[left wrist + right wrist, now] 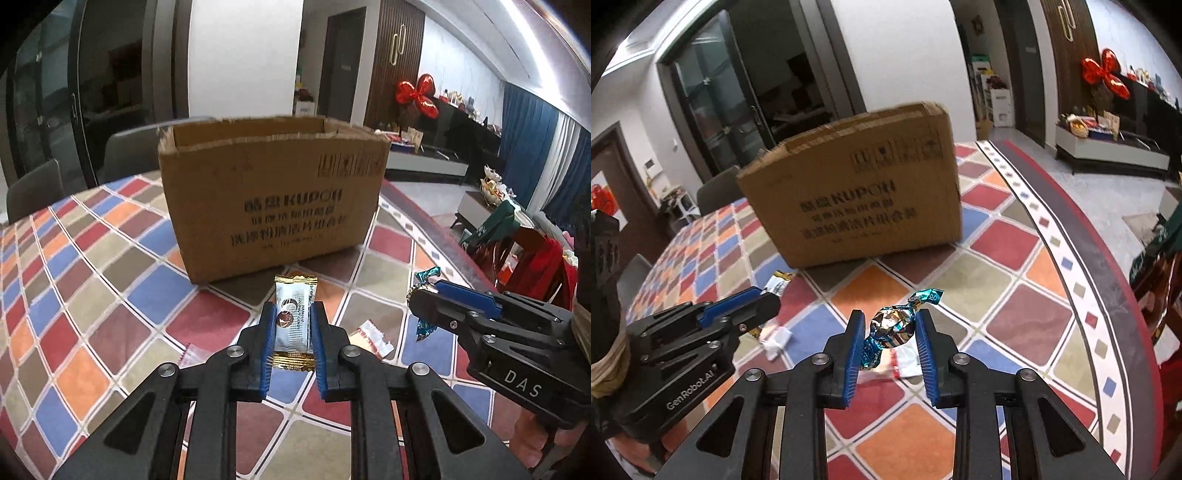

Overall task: Organize snacks
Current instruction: 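Carry both snacks over the box and open both grippers to drop them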

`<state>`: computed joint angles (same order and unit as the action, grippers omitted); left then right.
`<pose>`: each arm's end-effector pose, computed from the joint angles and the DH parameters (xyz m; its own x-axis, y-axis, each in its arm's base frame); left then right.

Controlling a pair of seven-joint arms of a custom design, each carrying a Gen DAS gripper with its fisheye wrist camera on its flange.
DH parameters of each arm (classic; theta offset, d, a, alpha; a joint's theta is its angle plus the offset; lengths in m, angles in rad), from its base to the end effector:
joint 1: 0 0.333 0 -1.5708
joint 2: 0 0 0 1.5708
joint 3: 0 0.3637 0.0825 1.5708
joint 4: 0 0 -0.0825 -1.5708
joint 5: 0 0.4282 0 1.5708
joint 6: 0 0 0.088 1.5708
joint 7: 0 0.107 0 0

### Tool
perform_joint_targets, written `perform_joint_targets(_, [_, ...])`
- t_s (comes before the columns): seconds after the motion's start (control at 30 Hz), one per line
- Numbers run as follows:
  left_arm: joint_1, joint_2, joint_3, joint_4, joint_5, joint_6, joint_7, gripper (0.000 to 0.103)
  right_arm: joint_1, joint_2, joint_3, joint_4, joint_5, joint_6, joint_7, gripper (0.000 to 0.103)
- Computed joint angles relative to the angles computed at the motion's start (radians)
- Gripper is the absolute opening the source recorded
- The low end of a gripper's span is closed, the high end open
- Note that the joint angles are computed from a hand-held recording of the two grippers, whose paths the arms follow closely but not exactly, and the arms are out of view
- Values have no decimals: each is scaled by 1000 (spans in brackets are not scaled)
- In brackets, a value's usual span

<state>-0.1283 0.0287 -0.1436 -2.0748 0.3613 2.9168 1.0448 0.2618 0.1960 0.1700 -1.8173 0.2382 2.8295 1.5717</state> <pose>0.6106 -0.1921 0.5350 -0.0963 -0.9923 0.0783 -0.6793 0.0080 -0.7338 0.6548 0.2779 0.5558 0.3087 -0.9188 -0.2460 -0.7140 -0.0530 -0.6981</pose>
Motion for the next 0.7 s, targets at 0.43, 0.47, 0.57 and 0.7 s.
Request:
perform_joint_targets(0.43, [39,-41,-15,33,155,10,-148,19,-13,-13,26,48,92,65,-119,29])
perform_joint_targets(0.47, [42,-41,-16,40,168,7,-159,19,-14,-11,28,56,96,70,-123,29])
perform_joint_targets(0.57, [47,-42,-16,61,193,-1,-177,19,-15,2,28,89,93,75,-123,29])
perform_joint_targets(0.7, [53,-38,-14,95,233,-13,-200,19,-13,23,26,138,63,82,-113,29])
